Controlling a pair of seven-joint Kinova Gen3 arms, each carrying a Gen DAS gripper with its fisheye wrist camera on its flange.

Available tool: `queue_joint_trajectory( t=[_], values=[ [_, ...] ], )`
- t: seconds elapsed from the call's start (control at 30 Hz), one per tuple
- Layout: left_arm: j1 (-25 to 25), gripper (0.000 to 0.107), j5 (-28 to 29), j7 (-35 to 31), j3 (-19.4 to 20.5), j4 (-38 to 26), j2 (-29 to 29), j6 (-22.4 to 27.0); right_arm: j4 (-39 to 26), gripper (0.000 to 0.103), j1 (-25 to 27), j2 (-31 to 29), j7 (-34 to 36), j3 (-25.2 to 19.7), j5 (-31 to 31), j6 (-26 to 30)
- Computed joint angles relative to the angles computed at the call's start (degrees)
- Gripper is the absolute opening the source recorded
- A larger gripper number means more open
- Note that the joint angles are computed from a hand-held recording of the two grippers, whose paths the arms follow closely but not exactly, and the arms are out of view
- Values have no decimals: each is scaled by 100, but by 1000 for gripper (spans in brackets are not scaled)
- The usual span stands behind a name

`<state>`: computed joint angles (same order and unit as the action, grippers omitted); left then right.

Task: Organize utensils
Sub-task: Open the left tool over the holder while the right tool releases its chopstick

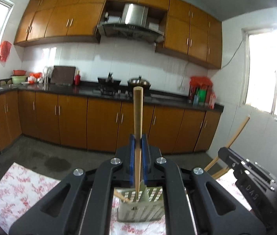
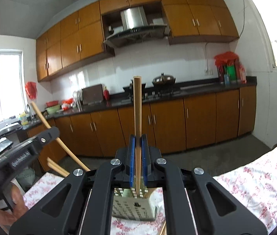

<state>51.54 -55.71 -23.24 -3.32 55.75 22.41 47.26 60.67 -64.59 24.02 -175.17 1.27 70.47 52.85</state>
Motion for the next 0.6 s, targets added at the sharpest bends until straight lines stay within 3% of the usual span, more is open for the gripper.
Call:
queue_joint_trajectory(
  t=[0.17,0.23,0.33,0.47,0.6],
  values=[
    [-148,9,185,65,31,300,-73,-200,-22,8,-47,-31,98,-44,-138,42],
    [-160,11,172,114,46,422,-147,-264,-15,14,-93,-80,110,-48,-129,116],
    [-85,23,-56,358,35,667,-329,-323,100,29,-208,-210,-26,-36,69,238],
    [-37,36,-450,763,179,1114,-700,-303,391,31,-400,-466,-289,-185,493,619],
    [-64,49,-419,832,497,1642,-1157,220,689,35,-424,-666,-283,-525,446,1176]
  ],
)
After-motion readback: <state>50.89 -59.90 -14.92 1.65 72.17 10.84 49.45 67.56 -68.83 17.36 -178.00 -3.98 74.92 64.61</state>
